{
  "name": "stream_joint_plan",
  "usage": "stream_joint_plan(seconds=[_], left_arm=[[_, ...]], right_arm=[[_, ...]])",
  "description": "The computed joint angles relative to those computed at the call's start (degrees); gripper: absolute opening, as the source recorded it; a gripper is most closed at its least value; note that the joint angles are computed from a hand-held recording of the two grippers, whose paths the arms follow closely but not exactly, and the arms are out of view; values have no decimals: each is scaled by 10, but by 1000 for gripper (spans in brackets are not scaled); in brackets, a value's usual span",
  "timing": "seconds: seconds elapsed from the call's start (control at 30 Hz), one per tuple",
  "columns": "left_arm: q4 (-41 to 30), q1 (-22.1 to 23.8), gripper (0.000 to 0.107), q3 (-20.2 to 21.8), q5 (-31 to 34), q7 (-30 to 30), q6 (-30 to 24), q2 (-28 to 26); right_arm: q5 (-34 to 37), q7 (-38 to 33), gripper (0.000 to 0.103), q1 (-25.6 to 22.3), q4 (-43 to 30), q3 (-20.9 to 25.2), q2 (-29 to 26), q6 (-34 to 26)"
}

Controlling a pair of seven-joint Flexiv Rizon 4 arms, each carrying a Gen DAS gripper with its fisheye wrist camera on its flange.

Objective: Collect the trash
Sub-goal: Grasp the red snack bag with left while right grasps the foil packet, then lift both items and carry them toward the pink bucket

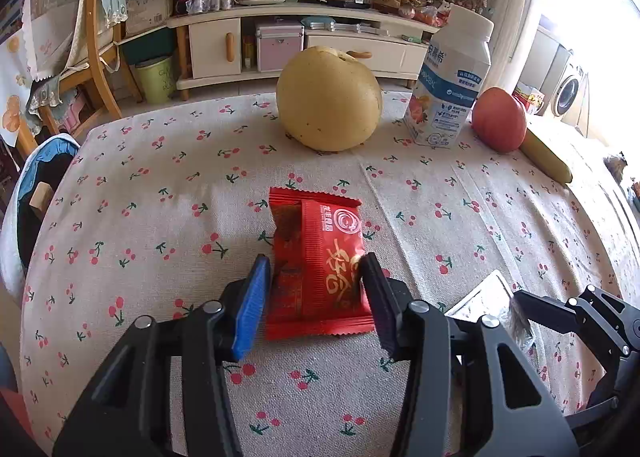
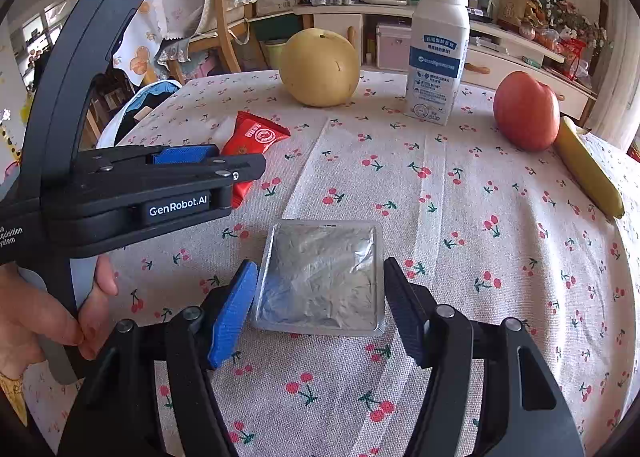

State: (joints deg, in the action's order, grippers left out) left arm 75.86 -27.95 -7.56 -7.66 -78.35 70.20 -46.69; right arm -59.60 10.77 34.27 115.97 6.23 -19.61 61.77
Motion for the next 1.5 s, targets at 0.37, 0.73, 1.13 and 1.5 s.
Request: stream_joint_plan(seconds=[0.37,0.73,1.13,1.5], left_arm=[[35,7,46,0,-10,-33,38,15],[99,19,46,-6,-15,-49,96,56],[222,52,46,-32,-34,-62,148,136],[340,97,46,-87,-62,-49,196,213]], right_arm=[[-8,-2,64,-3,7,-2,3,12],[-32,38,64,-12,22,-3,12,36],[-57,57,64,-3,20,10,28,16],[-48,63,64,13,24,35,44,-18]])
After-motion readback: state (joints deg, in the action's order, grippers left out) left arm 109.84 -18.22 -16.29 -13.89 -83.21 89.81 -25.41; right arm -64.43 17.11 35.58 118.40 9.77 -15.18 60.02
